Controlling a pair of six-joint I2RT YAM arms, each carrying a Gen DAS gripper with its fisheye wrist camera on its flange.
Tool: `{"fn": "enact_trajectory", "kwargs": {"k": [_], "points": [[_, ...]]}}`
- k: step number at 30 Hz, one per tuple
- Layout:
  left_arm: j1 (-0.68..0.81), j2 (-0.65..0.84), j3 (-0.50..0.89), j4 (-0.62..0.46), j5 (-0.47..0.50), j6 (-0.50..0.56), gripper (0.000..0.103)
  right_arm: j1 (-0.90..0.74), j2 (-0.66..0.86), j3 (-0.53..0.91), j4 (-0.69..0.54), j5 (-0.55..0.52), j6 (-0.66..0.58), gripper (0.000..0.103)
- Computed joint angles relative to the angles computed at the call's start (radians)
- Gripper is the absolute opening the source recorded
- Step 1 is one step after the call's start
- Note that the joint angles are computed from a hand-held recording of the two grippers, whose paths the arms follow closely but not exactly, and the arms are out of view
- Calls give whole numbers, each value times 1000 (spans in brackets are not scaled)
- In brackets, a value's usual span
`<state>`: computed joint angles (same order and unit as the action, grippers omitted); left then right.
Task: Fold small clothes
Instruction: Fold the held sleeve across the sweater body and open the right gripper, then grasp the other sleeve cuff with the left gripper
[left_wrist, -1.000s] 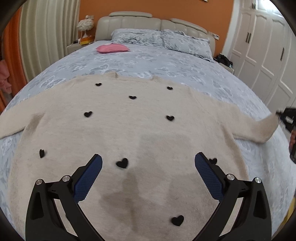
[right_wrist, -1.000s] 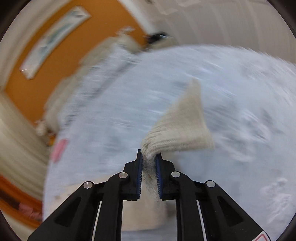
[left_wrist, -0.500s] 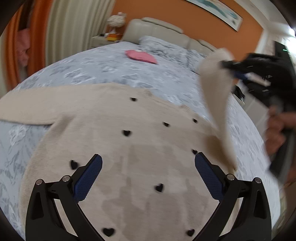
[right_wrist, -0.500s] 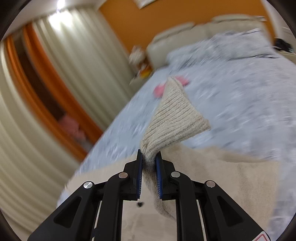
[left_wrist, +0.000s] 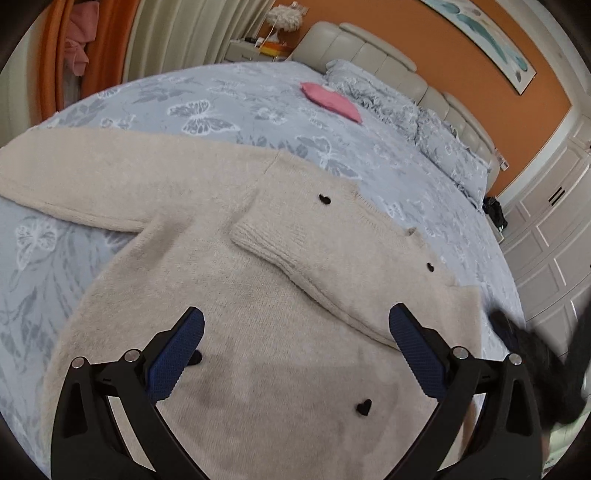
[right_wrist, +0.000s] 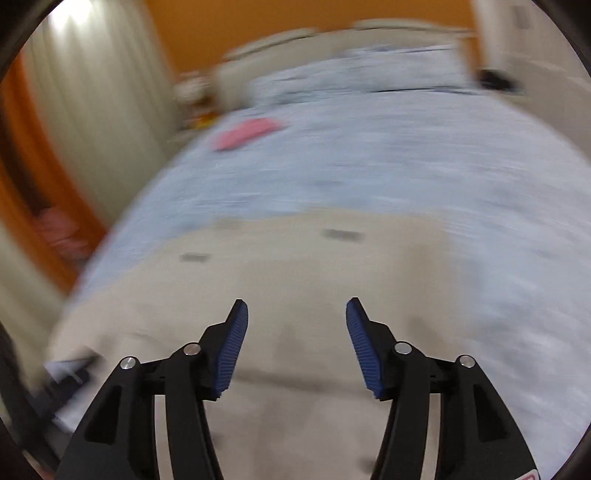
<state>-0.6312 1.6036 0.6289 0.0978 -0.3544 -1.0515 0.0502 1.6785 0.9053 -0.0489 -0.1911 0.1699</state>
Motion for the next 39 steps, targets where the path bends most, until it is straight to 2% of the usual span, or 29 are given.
{"fn": "enact_trajectory", "kwargs": {"k": [1,3,5,7,8,10,11,12,13,14,17,20,22,25,27,30,31,32,34,36,37,38,39], "points": [[24,28,0,36,35,-2,98,-54,-17,-41,0,19,-27,55],[62,68,0,90,77,-12,98,-145,-2,-101,21,-9,-55,55],[109,153,33,134,135,-18,98,-227,71,-89,1,-91,-80,55],[145,252,89,157,178,-10,97,-246,169,-46,-2,-127,-122,55],[148,284,112,158,178,-2,92,-242,201,-24,-6,-137,-132,55],[136,334,184,106,114,39,78,-218,259,18,12,-157,-136,55],[135,341,199,100,103,59,56,-211,282,41,22,-166,-139,44],[140,353,221,97,106,84,39,-214,302,68,20,-178,-140,12],[152,363,242,96,126,103,30,-224,304,87,20,-189,-125,11],[170,366,245,129,165,117,16,-245,283,76,54,-223,-95,10],[188,368,268,133,181,128,11,-308,199,3,156,-273,-41,8],[177,435,326,91,179,150,11,-374,283,16,139,-255,-83,8],[158,466,329,110,164,140,11,-400,365,37,134,-276,-84,7],[140,439,304,127,149,141,11,-426,283,-16,169,-338,-49,7],[141,444,308,121,157,145,11,-426,251,-35,177,-329,-67,7],[137,465,321,112,148,158,13,-399,365,71,41,-260,-118,8],[139,440,298,121,161,154,13,-399,345,50,59,-265,-127,9],[141,415,270,137,173,149,17,-387,287,31,23,-239,-128,17],[157,300,148,194,188,143,31,-369,152,-63,32,-189,-102,27],[184,156,0,246,168,130,64,-346,2,-166,29,-139,-87,32],[223,37,-110,263,145,118,70,-328,-82,-236,36,-129,-84,33],[266,-53,-178,247,136,111,81,-304,-155,-285,31,-134,-66,38],[329,-147,-241,217,137,105,87,-262,-232,-335,16,-157,-39,40]]}}
